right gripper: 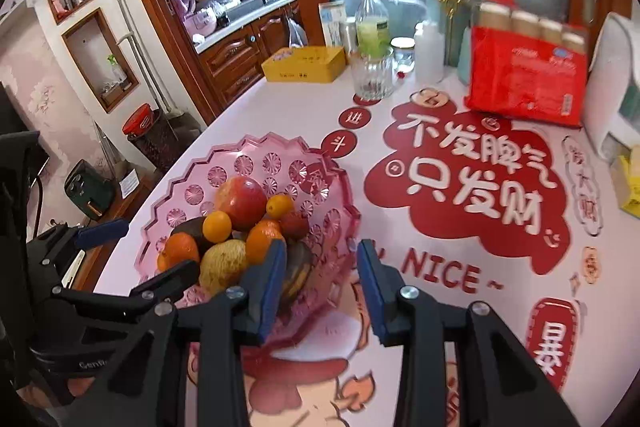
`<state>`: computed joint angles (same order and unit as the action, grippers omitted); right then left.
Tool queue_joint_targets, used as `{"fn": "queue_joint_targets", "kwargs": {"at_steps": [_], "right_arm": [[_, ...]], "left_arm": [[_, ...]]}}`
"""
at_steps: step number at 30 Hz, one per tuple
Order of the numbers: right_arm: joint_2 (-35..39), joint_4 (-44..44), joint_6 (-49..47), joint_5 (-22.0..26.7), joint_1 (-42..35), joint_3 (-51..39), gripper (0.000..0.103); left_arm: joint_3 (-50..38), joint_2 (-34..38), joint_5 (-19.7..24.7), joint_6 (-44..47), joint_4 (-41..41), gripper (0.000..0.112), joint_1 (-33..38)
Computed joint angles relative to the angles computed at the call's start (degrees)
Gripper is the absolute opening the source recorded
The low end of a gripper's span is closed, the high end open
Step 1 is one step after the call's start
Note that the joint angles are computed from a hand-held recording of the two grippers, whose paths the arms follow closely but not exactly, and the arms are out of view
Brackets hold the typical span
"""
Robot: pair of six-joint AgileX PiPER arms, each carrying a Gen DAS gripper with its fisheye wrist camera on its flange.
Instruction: Organize fruits
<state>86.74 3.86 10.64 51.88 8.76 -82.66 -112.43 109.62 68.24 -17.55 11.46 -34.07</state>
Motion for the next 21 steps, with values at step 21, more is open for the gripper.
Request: {"fn": "queue_joint_targets", "kwargs": {"at_steps": [21], "right_arm": [[-40.05, -20.72, 25.25, 13.28, 12.31, 22.34, 0.047]], "left_arm": [[21.01, -20.99, -2.39, -24.11, 19.88, 0.102, -28.92]]}}
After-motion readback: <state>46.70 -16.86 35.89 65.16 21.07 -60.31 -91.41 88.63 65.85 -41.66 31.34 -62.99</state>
